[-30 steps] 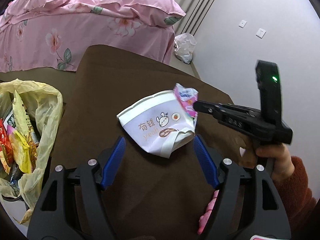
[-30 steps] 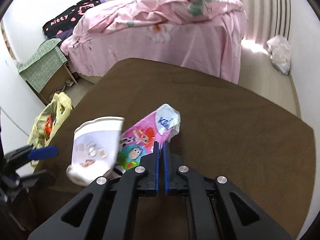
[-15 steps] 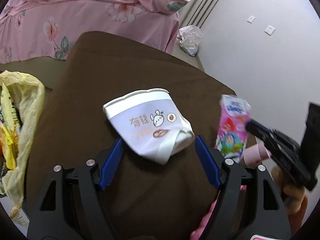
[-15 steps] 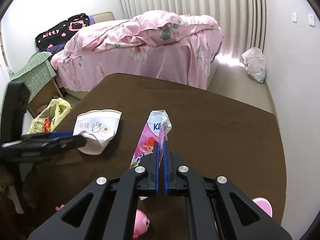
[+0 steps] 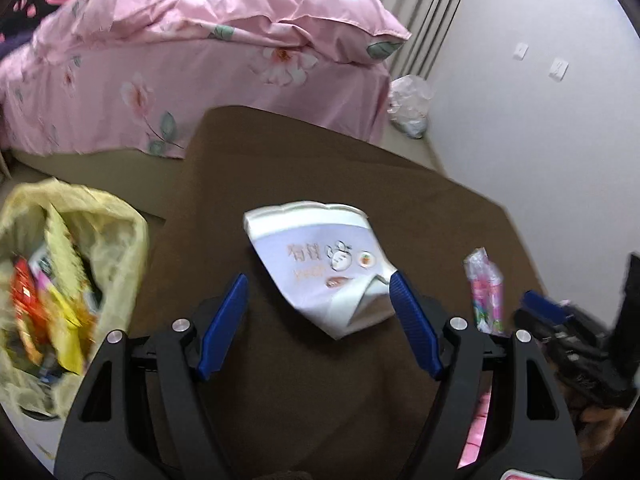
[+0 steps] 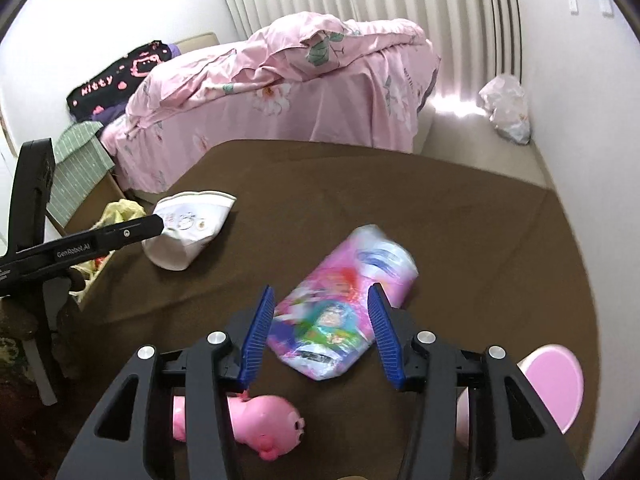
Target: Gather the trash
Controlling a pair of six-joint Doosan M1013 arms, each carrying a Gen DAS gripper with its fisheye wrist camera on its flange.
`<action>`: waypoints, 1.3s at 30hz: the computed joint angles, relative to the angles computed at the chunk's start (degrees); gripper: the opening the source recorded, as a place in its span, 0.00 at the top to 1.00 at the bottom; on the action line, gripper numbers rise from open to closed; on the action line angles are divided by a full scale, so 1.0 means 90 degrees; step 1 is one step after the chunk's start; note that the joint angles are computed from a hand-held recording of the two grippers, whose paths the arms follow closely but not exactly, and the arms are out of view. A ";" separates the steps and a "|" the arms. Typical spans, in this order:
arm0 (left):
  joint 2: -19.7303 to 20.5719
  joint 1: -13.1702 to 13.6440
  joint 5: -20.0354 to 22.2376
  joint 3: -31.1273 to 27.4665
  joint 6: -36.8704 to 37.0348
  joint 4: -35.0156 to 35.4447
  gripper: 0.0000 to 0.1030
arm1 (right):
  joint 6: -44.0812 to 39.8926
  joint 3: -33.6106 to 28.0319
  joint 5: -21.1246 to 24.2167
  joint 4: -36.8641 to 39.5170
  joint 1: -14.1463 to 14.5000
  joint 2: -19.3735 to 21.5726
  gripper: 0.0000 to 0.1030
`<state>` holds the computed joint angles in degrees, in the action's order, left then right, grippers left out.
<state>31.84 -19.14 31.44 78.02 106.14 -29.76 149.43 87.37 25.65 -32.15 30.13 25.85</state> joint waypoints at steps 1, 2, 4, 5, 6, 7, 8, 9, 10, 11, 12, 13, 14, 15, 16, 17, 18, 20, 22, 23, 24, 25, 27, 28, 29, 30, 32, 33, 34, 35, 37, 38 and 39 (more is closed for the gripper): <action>0.0014 0.0038 0.0140 -0.0008 0.0274 -0.0365 0.25 | 0.0138 0.0014 -0.0002 -0.0111 0.0017 -0.0005 0.55; 0.0046 0.0073 0.0321 -0.0038 0.0460 -0.0669 0.21 | 0.0348 0.0050 -0.0001 -0.0273 0.0043 -0.0019 0.55; 0.0099 0.0083 0.0499 -0.0090 0.0446 -0.0871 0.19 | 0.0773 0.0128 0.0026 -0.0571 0.0102 -0.0058 0.55; 0.0121 0.0070 0.0529 -0.0121 0.0363 -0.0860 0.19 | 0.1052 0.0189 0.0027 -0.0749 0.0142 -0.0092 0.55; 0.0129 0.0046 0.0480 -0.0136 0.0198 -0.0753 0.19 | 0.1275 0.0259 -0.0001 -0.0885 0.0181 -0.0132 0.53; 0.0136 0.0021 0.0417 -0.0153 -0.0006 -0.0604 0.19 | 0.1400 0.0309 -0.0058 -0.0970 0.0198 -0.0160 0.51; 0.0146 0.0005 0.0351 -0.0173 -0.0207 -0.0488 0.20 | 0.1662 0.0410 -0.0175 -0.1182 0.0237 -0.0210 0.45; 0.0150 0.0002 0.0264 -0.0175 -0.0312 -0.0485 0.26 | 0.1996 0.0503 -0.0263 -0.1484 0.0280 -0.0250 0.43; 0.0154 0.0000 0.0180 -0.0176 -0.0469 -0.0434 0.31 | 0.2553 0.0611 -0.0341 -0.2030 0.0337 -0.0288 0.42; 0.0162 0.0001 0.0138 -0.0178 -0.0627 -0.0367 0.32 | 0.2835 0.0665 -0.0369 -0.2298 0.0374 -0.0307 0.42; 0.0183 0.0012 0.0158 -0.0204 -0.0726 -0.0340 0.35 | 0.2800 0.0687 -0.0360 -0.2265 0.0403 -0.0313 0.42; 0.0207 0.0029 0.0243 -0.0233 -0.0785 -0.0356 0.38 | 0.2432 0.0661 -0.0333 -0.1904 0.0408 -0.0305 0.41; 0.0243 0.0080 0.0411 -0.0259 -0.0554 -0.0701 0.39 | 0.1750 0.0583 -0.0222 -0.1285 0.0403 -0.0270 0.41; 0.0271 0.0126 0.0576 -0.0280 -0.0331 -0.0996 0.45 | 0.1395 0.0510 -0.0051 -0.0998 0.0416 -0.0237 0.41; 0.0273 0.0151 0.0690 -0.0278 -0.0125 -0.1214 0.51 | 0.1361 0.0494 0.0049 -0.1027 0.0436 -0.0225 0.41; 0.0253 0.0157 0.0706 -0.0248 -0.0011 -0.1300 0.55 | 0.1339 0.0454 0.0180 -0.1039 0.0452 -0.0204 0.41; 0.0209 0.0149 0.0672 -0.0201 0.0084 -0.1322 0.61 | 0.1382 0.0407 0.0325 -0.1047 0.0461 -0.0183 0.41; 0.0090 0.0142 0.0507 -0.0045 0.0420 -0.1503 0.60 | 0.1429 0.0348 0.0468 -0.1054 0.0454 -0.0157 0.41; -0.0066 0.0148 0.0332 0.0156 0.0788 -0.1748 0.61 | 0.1615 0.0294 0.0630 -0.1192 0.0464 -0.0131 0.41; -0.0114 0.0140 0.0300 0.0203 0.0852 -0.1734 0.61 | 0.1631 0.0273 0.0666 -0.1181 0.0459 -0.0116 0.41; -0.0180 0.0119 0.0251 0.0257 0.0891 -0.1601 0.61 | 0.1576 0.0237 0.0720 -0.1090 0.0447 -0.0095 0.41; -0.0236 0.0093 0.0185 0.0303 0.0887 -0.1426 0.61 | 0.1490 0.0184 0.0757 -0.0975 0.0426 -0.0064 0.41; -0.0371 0.0020 -0.0008 0.0434 0.0868 -0.0989 0.61 | 0.1432 0.0087 0.0767 -0.0810 0.0366 -0.0008 0.41; -0.0434 -0.0008 -0.0093 0.0506 0.0911 -0.0878 0.61 | 0.1459 0.0042 0.0770 -0.0744 0.0336 0.0017 0.41; -0.0468 -0.0013 -0.0131 0.0549 0.0949 -0.0850 0.61 | 0.1572 -0.0001 0.0716 -0.0641 0.0283 0.0041 0.41; -0.0498 -0.0023 -0.0161 0.0594 0.0977 -0.0808 0.61 | 0.1688 -0.0015 0.0609 -0.0620 0.0243 0.0054 0.41; -0.0529 -0.0042 -0.0152 0.0651 0.1011 -0.0725 0.61 | 0.2045 -0.0052 0.0435 -0.0701 0.0161 0.0091 0.41; -0.0527 -0.0046 -0.0145 0.0657 0.1000 -0.0688 0.61 | 0.2015 -0.0195 0.0630 -0.0619 0.0132 0.0170 0.41; -0.0530 -0.0050 -0.0144 0.0674 0.0993 -0.0658 0.61 | 0.1908 -0.0290 0.0720 -0.0540 0.0109 0.0230 0.41; -0.0526 -0.0052 -0.0125 0.0681 0.0973 -0.0621 0.61 | 0.1742 -0.0373 0.0768 -0.0442 0.0089 0.0283 0.41; -0.0523 -0.0048 -0.0084 0.0689 0.0953 -0.0619 0.61 | 0.1160 -0.0614 0.1038 -0.0082 0.0055 0.0430 0.41; -0.0519 -0.0041 -0.0060 0.0687 0.0953 -0.0631 0.61 | 0.0820 -0.0725 0.1195 0.0127 0.0040 0.0499 0.41; -0.0518 -0.0034 -0.0045 0.0689 0.0963 -0.0654 0.61 | 0.0584 -0.0788 0.1330 0.0261 0.0038 0.0540 0.41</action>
